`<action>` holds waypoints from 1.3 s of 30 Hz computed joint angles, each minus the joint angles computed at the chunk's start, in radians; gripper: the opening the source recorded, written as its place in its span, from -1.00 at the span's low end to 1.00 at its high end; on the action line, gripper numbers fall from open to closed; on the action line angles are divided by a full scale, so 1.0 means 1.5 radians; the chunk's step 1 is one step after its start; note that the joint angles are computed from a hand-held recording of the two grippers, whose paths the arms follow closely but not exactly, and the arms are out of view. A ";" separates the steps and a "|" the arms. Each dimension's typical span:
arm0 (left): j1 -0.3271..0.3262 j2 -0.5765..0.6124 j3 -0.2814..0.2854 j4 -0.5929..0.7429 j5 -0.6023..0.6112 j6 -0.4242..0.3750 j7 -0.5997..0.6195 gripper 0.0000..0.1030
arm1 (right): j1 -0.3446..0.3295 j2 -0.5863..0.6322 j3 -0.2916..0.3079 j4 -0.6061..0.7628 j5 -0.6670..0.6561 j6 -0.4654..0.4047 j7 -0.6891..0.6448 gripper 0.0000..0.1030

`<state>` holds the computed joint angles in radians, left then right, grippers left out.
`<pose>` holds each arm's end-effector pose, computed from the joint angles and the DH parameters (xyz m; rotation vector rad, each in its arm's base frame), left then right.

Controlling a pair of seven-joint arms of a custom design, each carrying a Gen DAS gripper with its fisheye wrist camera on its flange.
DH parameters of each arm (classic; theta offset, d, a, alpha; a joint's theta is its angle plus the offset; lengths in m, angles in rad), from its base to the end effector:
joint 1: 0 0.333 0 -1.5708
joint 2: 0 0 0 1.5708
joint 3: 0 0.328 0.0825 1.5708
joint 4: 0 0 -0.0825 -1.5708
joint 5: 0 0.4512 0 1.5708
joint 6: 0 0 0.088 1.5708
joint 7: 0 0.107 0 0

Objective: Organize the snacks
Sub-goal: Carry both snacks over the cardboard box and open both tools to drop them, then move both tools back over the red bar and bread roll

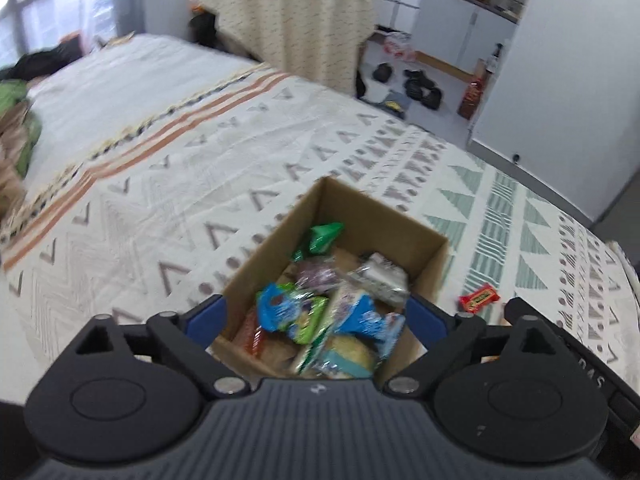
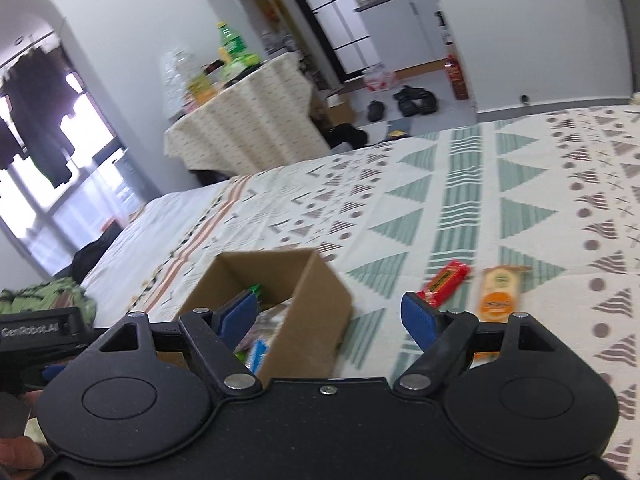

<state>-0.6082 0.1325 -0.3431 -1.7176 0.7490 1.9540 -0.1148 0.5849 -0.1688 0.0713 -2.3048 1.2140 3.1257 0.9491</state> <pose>0.4422 -0.5241 0.5249 -2.2001 1.3205 -0.5764 0.4917 0.2779 0.4663 -1.5765 1.4587 -0.1857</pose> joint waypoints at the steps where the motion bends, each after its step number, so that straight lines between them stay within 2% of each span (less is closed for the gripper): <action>1: -0.003 0.011 -0.001 0.014 0.009 -0.004 0.009 1.00 | -0.005 0.000 0.002 -0.003 -0.008 0.003 0.013 0.52; 7: -0.015 0.057 0.010 0.060 0.025 0.025 0.046 1.00 | -0.031 0.001 0.008 -0.024 -0.100 0.022 0.117 0.65; 11: -0.028 0.088 0.020 0.090 0.029 0.039 0.067 1.00 | -0.128 -0.009 0.075 -0.056 -0.279 0.027 0.304 0.77; 14: -0.040 0.110 0.028 0.118 0.033 0.038 0.086 1.00 | -0.119 -0.011 0.056 -0.067 -0.306 0.035 0.337 0.79; 16: -0.046 0.124 0.033 0.136 0.032 0.042 0.105 1.00 | -0.148 -0.014 0.073 -0.074 -0.354 0.034 0.389 0.79; 19: -0.049 0.143 0.039 0.161 0.016 0.053 0.139 1.00 | -0.143 -0.015 0.060 -0.083 -0.383 0.041 0.420 0.79; 21: -0.052 0.155 0.045 0.177 0.008 0.057 0.156 1.00 | -0.178 -0.020 0.086 -0.093 -0.425 0.044 0.468 0.79; 23: -0.055 0.166 0.050 0.190 0.006 0.064 0.175 1.00 | -0.192 -0.029 0.093 -0.104 -0.452 0.045 0.496 0.79; 27: -0.062 0.190 0.061 0.221 -0.002 0.066 0.207 1.00 | -0.180 -0.034 0.071 -0.111 -0.479 0.047 0.528 0.79; 30: -0.060 0.207 0.066 0.238 -0.019 0.086 0.236 0.99 | -0.199 -0.031 0.082 -0.112 -0.516 0.045 0.565 0.78; 33: -0.069 0.227 0.075 0.262 -0.016 0.079 0.264 0.99 | -0.183 -0.025 0.062 -0.113 -0.529 0.043 0.580 0.75; 37: -0.068 0.242 0.081 0.273 -0.028 0.108 0.297 0.95 | -0.142 -0.017 0.020 -0.113 -0.516 0.045 0.577 0.67; 39: -0.071 0.253 0.086 0.286 -0.026 0.118 0.310 0.94 | -0.101 -0.014 -0.019 -0.110 -0.487 0.045 0.558 0.60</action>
